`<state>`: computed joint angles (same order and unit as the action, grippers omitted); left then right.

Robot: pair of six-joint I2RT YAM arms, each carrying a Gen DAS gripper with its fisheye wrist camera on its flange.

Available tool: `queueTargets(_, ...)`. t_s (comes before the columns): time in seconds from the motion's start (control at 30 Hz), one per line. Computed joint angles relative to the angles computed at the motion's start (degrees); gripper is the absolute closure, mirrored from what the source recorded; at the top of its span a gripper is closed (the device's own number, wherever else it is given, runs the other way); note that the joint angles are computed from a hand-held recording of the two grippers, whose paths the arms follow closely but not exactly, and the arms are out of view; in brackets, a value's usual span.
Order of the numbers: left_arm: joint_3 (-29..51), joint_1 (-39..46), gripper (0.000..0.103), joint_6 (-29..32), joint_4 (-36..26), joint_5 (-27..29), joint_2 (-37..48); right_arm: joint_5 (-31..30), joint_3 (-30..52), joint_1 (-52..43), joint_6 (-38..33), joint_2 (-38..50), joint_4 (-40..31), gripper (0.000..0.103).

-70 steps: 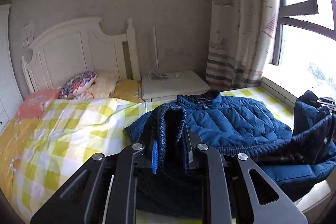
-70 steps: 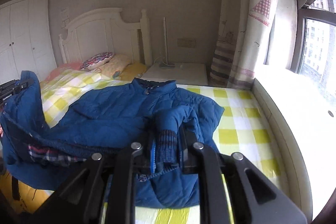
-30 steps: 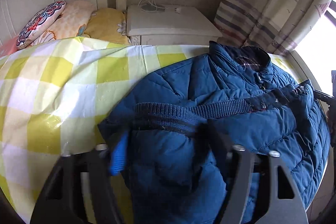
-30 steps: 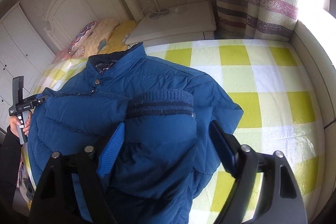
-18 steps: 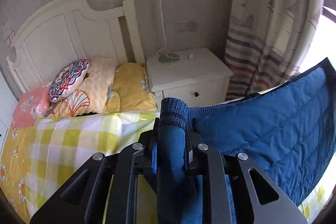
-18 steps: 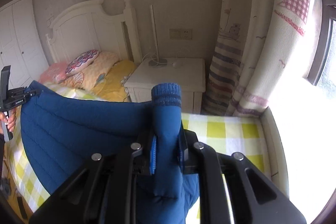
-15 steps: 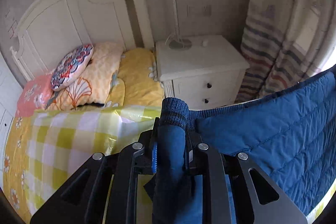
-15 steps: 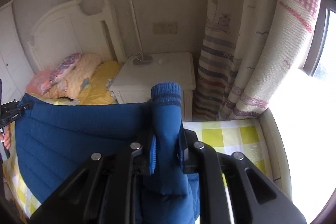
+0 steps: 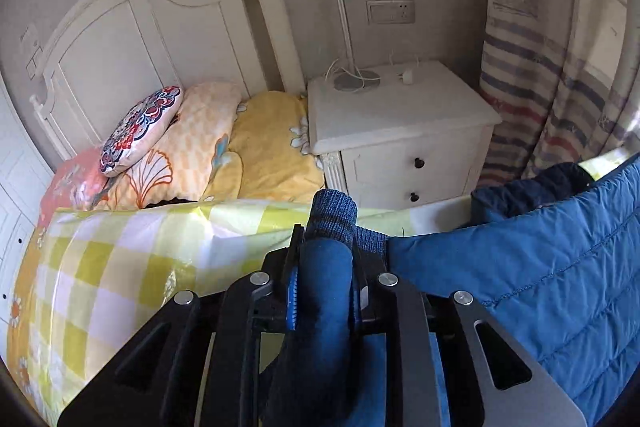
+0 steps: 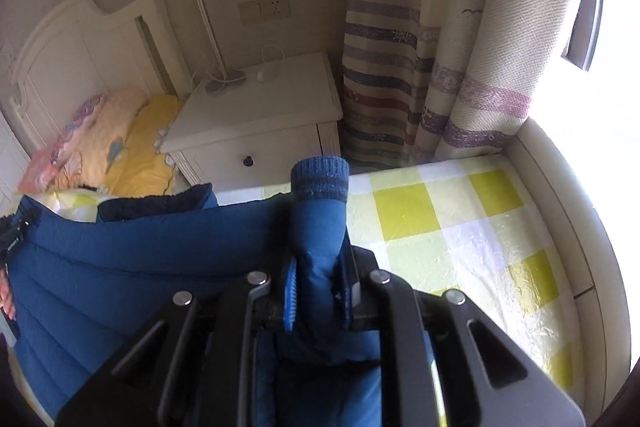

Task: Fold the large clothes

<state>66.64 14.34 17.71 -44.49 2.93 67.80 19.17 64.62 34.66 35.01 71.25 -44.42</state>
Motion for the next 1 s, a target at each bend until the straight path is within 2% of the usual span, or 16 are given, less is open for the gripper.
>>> queueTargets(0.07, -2.4, -3.1, 0.083, -0.3, 2.3, -4.6, 3.6, 0.7, -1.2, 0.4, 0.4, 5.1, -0.1, 0.085)
queueTargets(0.13, -8.6, -5.6, 0.081, -1.2, 6.8, -10.5, 7.5, 4.1, -5.3, 2.9, 1.6, 7.2, 4.3, 0.076)
queueTargets(0.17, -10.4, -6.5, 0.081, -1.9, 9.4, -12.6, 6.6, 6.8, -4.3, 4.3, 2.1, 7.7, 2.8, 0.075)
queueTargets(0.23, -11.4, -9.6, 0.081, -0.6, 10.3, -17.9, 5.4, 9.2, -1.9, 5.4, 2.1, 8.9, -0.7, 0.060)
queueTargets(0.27, -11.7, -10.8, 0.079, 0.9, 10.4, -19.6, 4.4, 9.3, -0.9, 5.3, 2.2, 8.5, -2.6, 0.055)
queueTargets(0.33, -12.0, -11.8, 0.072, 3.7, 10.2, -20.5, -0.2, 11.5, 0.0, 6.9, 3.2, 4.8, -4.5, 0.046)
queueTargets(0.37, -11.4, -12.1, 0.060, 3.5, 9.5, -19.7, -3.0, 13.6, 0.9, 8.7, 3.2, 3.1, -4.9, 0.043)
queueTargets(0.4, -10.6, -12.4, 0.028, 2.3, 8.4, -17.8, -6.2, 16.4, 3.0, 11.4, 3.1, 2.8, -6.0, 0.037)
queueTargets(0.43, -9.1, -13.1, 0.010, 0.5, 7.1, -16.0, -8.2, 18.1, 5.6, 14.2, 2.7, 3.4, -7.0, 0.034)
queueTargets(0.47, -8.2, -14.8, 0.004, -1.7, 6.4, -14.4, -10.0, 18.1, 8.6, 16.3, 1.3, 5.4, -7.1, 0.033)
queueTargets(0.57, -2.9, -25.0, 0.004, -7.2, 0.5, -19.5, -5.6, 16.4, 19.3, 21.2, -5.2, 16.5, -7.2, 0.032)
queueTargets(0.63, -2.5, -29.9, 0.004, -10.6, 0.2, -23.7, -1.1, 14.3, 25.9, 21.9, -6.9, 25.3, -8.6, 0.033)
queueTargets(0.73, -6.4, -31.1, 0.004, -14.0, 2.6, -23.9, 5.3, 10.8, 28.9, 21.2, -6.9, 34.3, -8.7, 0.032)
queueTargets(0.83, -10.5, -28.5, 0.004, -14.0, 7.9, -21.3, 5.4, 9.5, 25.7, 19.9, -5.7, 33.5, -5.0, 0.026)
queueTargets(0.93, -11.7, -28.0, 0.004, -14.5, 9.4, -20.1, 5.1, 7.9, 21.2, 18.9, -5.2, 31.2, -0.8, 0.023)
queueTargets(1.0, -12.5, -28.2, 0.004, -14.6, 10.1, -20.3, 4.4, 7.7, 21.3, 18.9, -5.3, 31.3, -1.0, 0.021)
